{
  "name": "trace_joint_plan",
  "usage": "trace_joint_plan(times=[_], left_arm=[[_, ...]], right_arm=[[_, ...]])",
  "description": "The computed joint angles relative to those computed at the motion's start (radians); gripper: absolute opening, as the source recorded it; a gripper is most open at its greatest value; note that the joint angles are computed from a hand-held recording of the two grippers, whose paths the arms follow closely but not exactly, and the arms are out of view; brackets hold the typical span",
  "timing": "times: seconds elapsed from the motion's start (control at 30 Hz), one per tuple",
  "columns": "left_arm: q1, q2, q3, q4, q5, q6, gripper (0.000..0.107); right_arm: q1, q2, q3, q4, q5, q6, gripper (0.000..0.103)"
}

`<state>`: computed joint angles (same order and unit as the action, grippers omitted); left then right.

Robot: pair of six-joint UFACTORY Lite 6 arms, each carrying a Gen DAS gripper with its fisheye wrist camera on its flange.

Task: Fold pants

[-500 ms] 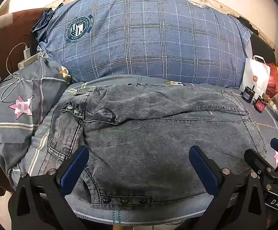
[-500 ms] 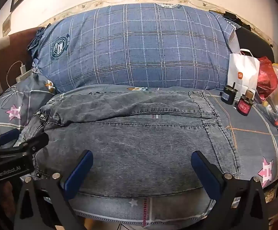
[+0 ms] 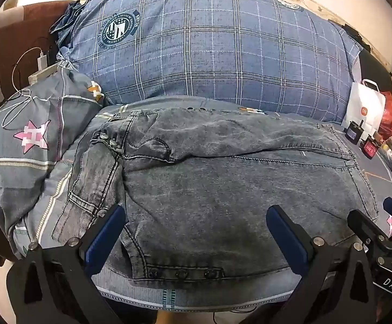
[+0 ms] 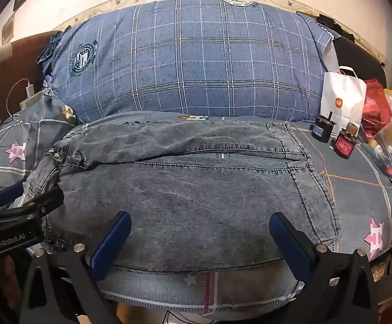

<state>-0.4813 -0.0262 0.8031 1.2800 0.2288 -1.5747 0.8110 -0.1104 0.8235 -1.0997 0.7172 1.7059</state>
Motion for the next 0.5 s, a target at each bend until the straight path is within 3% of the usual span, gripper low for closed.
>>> trace_joint_plan(times=[0.5], left_arm=[[0.016, 0.01, 0.005, -0.05, -0.01, 0.048, 0.103]], right_arm=[[0.006, 0.0, 0.01, 0.016, 0.013, -0.005, 0.103]])
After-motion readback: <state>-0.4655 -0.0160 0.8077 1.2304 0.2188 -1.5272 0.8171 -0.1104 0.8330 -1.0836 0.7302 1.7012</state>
